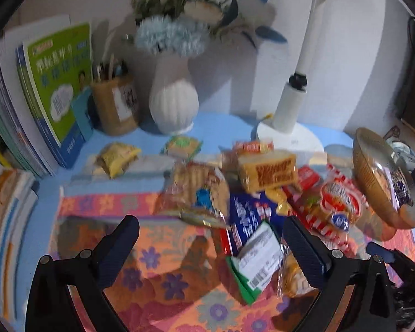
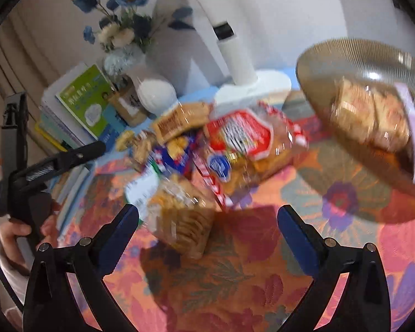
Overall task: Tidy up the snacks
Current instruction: 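Move both tools back over the remaining snack pile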
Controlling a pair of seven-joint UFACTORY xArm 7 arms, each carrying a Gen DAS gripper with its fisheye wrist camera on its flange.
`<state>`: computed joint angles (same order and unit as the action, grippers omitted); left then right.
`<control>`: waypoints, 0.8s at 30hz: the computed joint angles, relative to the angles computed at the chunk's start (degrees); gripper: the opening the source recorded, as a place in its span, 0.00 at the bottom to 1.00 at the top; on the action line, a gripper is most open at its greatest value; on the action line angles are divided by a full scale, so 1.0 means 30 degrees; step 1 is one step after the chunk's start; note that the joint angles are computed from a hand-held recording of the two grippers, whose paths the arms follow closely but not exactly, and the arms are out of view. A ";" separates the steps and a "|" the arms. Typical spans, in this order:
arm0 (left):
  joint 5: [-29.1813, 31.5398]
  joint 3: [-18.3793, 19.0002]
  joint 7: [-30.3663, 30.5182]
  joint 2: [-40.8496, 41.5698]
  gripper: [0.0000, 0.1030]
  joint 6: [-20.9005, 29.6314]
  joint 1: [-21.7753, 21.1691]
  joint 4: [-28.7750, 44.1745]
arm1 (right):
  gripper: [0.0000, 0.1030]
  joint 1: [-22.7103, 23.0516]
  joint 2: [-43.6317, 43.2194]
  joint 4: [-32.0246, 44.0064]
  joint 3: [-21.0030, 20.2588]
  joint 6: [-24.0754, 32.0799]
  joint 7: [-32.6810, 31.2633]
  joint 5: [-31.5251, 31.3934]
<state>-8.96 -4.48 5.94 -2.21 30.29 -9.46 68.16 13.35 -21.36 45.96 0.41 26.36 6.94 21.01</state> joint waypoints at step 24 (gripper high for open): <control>-0.5422 -0.0799 0.6203 0.1784 1.00 -0.1926 -0.0401 -0.1760 | 1.00 -0.0525 0.2852 0.1190 0.1907 -0.0111 0.2377 -0.5840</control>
<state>-25.23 -6.87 24.55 3.14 24.51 -10.67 62.88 11.77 -12.81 49.53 6.13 26.02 14.07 3.49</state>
